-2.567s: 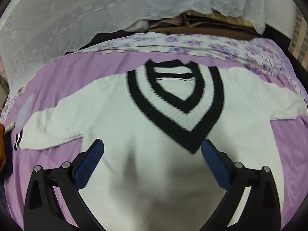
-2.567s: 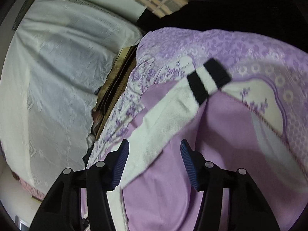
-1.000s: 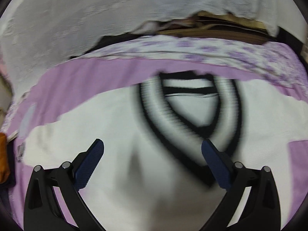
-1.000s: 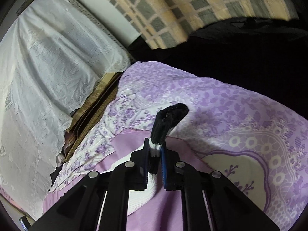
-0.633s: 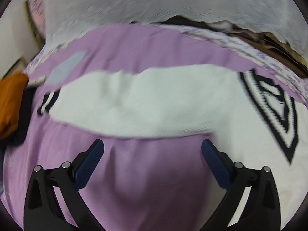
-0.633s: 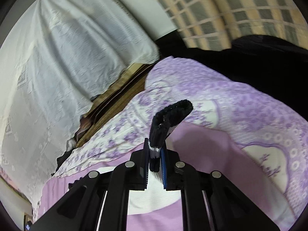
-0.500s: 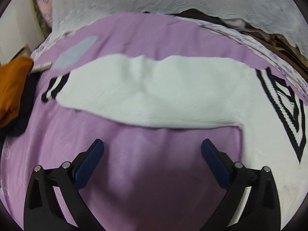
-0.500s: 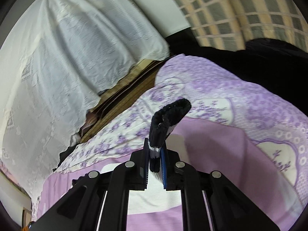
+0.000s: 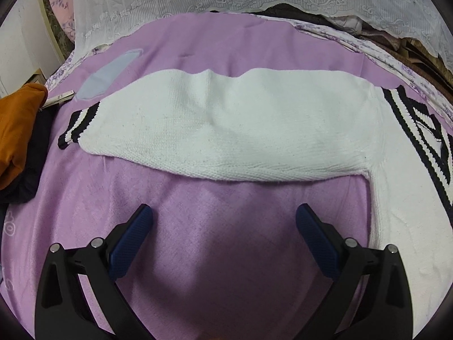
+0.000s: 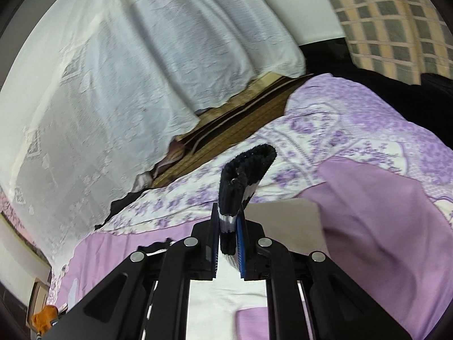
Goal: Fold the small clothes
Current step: 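Carry the held sleeve with the right gripper across the sweater body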
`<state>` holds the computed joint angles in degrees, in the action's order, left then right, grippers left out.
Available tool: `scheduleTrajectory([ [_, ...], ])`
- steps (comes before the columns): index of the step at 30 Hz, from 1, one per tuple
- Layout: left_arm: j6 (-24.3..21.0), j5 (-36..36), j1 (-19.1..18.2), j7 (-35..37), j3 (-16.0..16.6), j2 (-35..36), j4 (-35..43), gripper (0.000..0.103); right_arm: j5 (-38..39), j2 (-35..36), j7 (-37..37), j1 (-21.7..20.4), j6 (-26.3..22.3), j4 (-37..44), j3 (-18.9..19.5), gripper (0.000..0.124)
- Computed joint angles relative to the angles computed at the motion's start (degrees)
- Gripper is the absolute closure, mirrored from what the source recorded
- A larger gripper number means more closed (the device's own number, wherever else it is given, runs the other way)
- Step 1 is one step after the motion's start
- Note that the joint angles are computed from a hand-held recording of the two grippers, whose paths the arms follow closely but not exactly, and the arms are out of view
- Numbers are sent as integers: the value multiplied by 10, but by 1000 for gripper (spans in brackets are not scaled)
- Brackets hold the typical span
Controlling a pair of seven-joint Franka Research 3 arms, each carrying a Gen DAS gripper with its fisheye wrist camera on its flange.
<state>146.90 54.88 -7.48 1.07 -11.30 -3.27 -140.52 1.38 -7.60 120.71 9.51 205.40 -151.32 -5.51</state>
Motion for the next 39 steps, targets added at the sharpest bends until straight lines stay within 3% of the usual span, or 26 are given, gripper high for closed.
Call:
scheduleTrajectory([
  [6,18,-13,7,48,2,-41,-34,4,22,13,-16,17,-14,27,29,113],
  [11,77,-15,34,41,7,-59,-62,4,36,35,-23,32,-25,54,47,113],
  [17,23,11,27,28,-15,-39,-40,4,32,66,-15,43,-31,86,67,113],
  [29,6,23,14,14,-10,-30,-33,4,-28,149,37,29,-57,167,135,113],
  [33,2,25,11,12,-9,-29,-31,4,-9,181,11,37,-74,195,152,113],
  [39,-3,27,8,10,-8,-25,-28,4,67,225,-57,76,-101,233,145,113],
])
